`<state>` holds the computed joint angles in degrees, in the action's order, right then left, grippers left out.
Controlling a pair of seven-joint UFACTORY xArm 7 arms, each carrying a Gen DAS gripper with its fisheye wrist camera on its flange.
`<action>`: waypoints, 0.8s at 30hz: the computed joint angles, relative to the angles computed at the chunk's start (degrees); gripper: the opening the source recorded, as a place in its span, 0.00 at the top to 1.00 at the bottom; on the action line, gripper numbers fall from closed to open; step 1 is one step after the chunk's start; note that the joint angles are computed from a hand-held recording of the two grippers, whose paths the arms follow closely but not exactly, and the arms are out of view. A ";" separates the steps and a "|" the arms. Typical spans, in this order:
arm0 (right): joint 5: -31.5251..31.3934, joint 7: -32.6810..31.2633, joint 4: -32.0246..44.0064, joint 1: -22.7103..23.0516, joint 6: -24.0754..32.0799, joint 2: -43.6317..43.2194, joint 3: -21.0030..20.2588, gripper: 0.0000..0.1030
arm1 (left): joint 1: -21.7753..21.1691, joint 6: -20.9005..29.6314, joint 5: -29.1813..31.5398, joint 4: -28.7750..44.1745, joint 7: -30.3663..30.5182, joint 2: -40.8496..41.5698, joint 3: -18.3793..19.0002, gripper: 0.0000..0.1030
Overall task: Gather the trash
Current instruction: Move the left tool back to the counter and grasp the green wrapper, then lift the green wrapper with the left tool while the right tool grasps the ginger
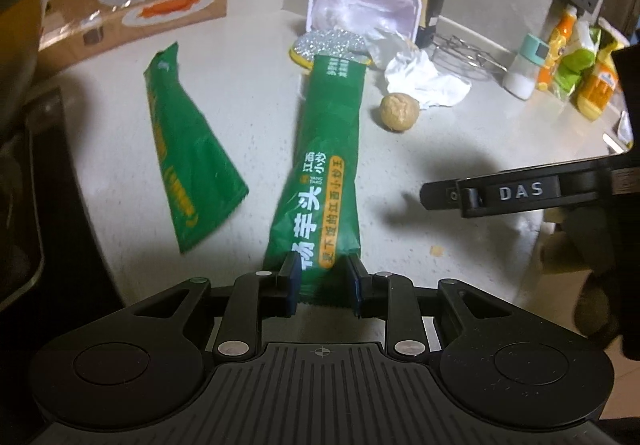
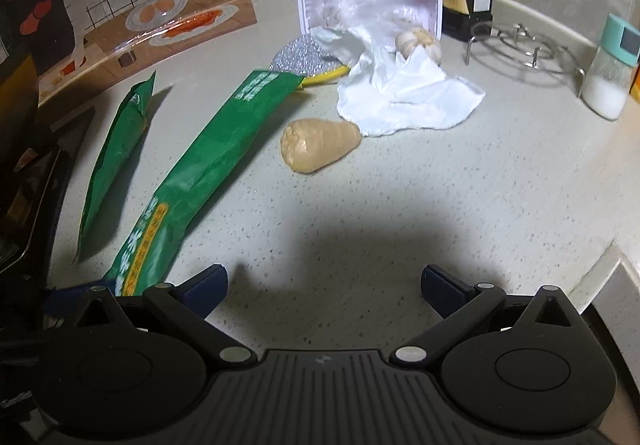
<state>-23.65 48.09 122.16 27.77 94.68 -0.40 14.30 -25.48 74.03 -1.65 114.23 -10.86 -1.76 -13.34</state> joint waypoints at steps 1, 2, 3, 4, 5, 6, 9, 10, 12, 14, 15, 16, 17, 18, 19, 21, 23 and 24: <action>0.16 -0.44 -0.03 -0.01 -0.18 0.03 -0.03 0.00 | 0.15 0.24 -0.93 -0.30 -0.31 -0.39 0.21 0.73; 0.27 -0.94 -0.06 -0.01 -0.32 0.06 -0.04 0.00 | 0.25 0.41 -1.57 -0.52 -0.45 -0.67 0.30 0.73; 0.16 -1.72 0.18 0.09 -0.11 0.30 0.03 0.00 | 0.31 0.51 -2.02 -0.78 -0.51 -0.96 0.31 0.73; -0.21 -2.54 0.64 0.31 0.38 0.66 0.16 0.00 | 0.34 0.67 -2.37 -0.85 -0.45 -1.09 0.27 0.73; -0.92 -3.83 1.37 0.74 1.23 1.25 0.39 0.00 | 0.37 0.73 -2.73 -1.02 -0.32 -1.28 0.25 0.73; -1.63 -4.99 1.83 1.25 1.90 1.68 0.50 0.00 | 0.39 0.70 -2.95 -1.25 -0.31 -1.48 0.19 0.73; -1.93 -7.44 -0.61 1.96 0.50 0.43 0.14 0.00 | 0.48 0.55 -3.33 -1.70 -0.49 -1.80 0.09 0.73; -1.57 -7.80 -1.46 1.79 -0.18 -0.11 0.09 0.00 | 0.52 0.50 -3.43 -1.83 -0.83 -1.89 0.07 0.73; -0.93 -8.45 -2.08 1.34 -0.68 -0.59 0.16 0.00 | 0.59 0.69 -3.60 -1.77 -1.32 -1.91 0.04 0.73; -0.36 -9.01 -2.56 0.91 -1.10 -0.96 0.28 0.00 | 0.56 1.03 -3.40 -1.47 -1.65 -1.81 -0.09 0.73; -0.21 -9.19 -2.65 0.73 -1.20 -1.02 0.38 0.00 | 0.55 1.19 -3.38 -1.27 -1.68 -1.72 -0.10 0.73; -0.11 -9.27 -2.56 0.57 -1.11 -0.96 0.48 0.00 | 0.53 1.29 -3.41 -1.16 -1.80 -1.69 -0.12 0.73; -0.26 -9.00 -2.12 0.54 -0.77 -0.65 0.65 0.00 | 0.52 1.36 -3.49 -1.04 -2.00 -1.66 -0.11 0.73; -0.77 -8.67 -1.56 0.66 -0.29 -0.22 0.86 0.00 | 0.54 1.34 -3.67 -1.03 -2.22 -1.73 -0.07 0.73; -0.85 -8.45 -1.50 0.72 -0.13 -0.17 0.81 0.00 | 0.59 1.16 -4.02 -1.18 -2.37 -1.93 0.02 0.73; -0.72 -8.71 -0.53 0.92 0.67 0.37 0.70 0.00 | 0.68 0.61 -4.40 -1.39 -2.48 -2.28 0.09 0.73; 1.19 -10.97 0.63 0.68 1.13 0.83 0.08 0.00 | 0.82 -0.22 -4.45 -1.54 -2.66 -2.74 0.12 0.73; 3.21 -13.63 0.83 0.33 0.71 0.79 -0.38 0.00 | 0.92 -0.61 -4.43 -1.53 -2.75 -2.92 0.14 0.73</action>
